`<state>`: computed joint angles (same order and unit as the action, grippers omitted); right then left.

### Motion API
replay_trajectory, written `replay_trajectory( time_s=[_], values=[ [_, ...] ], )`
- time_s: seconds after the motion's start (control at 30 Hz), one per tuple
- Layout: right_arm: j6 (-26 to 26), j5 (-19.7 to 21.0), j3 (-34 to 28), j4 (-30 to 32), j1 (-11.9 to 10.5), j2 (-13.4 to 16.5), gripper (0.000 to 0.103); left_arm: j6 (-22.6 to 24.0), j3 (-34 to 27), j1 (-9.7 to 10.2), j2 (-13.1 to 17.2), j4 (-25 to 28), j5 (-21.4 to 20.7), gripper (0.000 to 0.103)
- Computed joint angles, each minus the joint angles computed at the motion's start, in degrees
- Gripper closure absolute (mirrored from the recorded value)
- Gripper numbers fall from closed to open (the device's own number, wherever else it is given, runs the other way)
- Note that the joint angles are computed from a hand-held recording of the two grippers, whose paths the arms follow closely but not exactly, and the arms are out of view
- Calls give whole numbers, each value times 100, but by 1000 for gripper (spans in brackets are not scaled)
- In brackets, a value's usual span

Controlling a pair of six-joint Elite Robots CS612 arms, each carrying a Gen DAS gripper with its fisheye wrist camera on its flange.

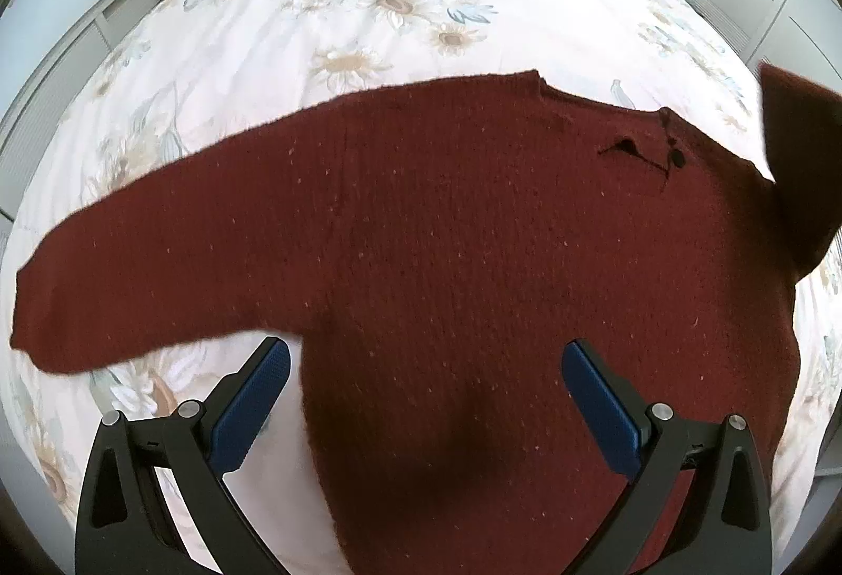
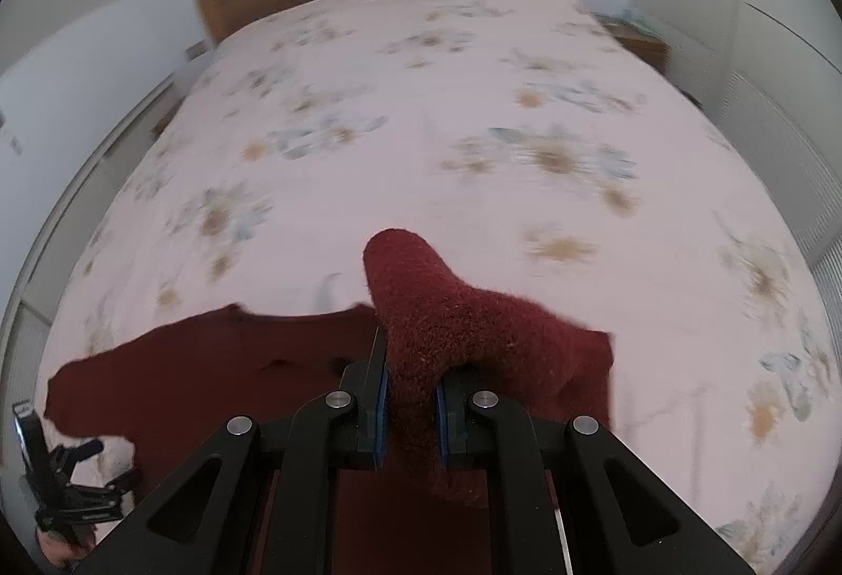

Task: Fold small clothes
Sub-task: 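Lower the right tool and grasp the sweater's sleeve cuff, then fold the held sleeve across the sweater body with the right tool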

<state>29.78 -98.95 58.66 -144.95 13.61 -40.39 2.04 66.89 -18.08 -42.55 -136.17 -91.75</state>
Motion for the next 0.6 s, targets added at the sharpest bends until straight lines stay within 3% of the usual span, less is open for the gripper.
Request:
replay_trajectory(
  time_s=[0.23, 0.43, 0.6],
  values=[
    [-177, 566, -942, 820, 262, 676, 90, 74, -145, 28, 118, 26, 100, 1],
    [-259, 763, -1267, 1602, 364, 1069, 89, 109, -211, 33, 199, 133, 175, 1],
    [-177, 1074, -1205, 1682, 359, 1194, 85, 101, -219, 30, 227, 224, 194, 1]
  ],
)
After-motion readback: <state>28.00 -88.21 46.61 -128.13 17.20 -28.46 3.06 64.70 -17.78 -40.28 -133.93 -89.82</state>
